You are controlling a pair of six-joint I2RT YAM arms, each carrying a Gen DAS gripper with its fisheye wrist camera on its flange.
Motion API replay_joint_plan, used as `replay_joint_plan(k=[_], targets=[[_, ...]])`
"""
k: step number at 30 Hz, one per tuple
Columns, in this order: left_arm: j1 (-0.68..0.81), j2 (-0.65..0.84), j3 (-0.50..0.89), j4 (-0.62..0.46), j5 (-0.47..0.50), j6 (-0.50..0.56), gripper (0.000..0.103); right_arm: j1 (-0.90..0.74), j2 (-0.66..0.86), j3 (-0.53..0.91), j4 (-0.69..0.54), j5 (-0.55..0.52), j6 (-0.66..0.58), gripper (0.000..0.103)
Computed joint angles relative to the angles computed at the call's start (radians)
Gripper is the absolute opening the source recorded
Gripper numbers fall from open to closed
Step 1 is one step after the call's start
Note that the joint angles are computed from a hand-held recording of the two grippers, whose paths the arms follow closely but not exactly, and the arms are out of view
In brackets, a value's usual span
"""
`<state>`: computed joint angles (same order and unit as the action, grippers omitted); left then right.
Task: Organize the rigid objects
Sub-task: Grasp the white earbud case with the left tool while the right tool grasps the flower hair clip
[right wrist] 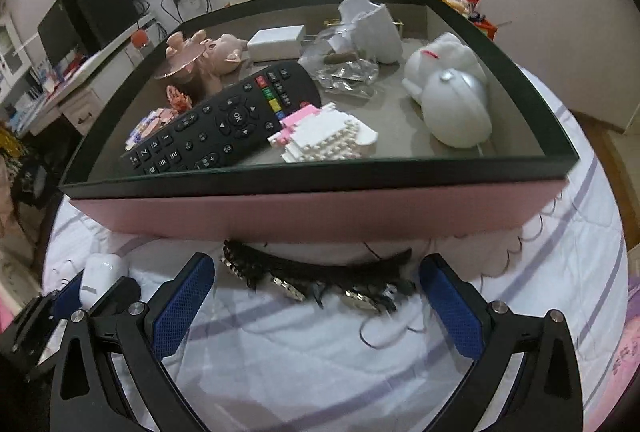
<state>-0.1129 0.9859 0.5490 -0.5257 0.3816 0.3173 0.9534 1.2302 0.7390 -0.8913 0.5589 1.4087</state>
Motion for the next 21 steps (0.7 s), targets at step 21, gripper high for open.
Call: replay_joint_plan(k=[21], targets=[[0.003, -0.028, -0.002, -0.025, 0.004, 0.011, 0.046, 0.236, -0.07, -0.015, -0.178, 0.065, 0.221, 0.095]])
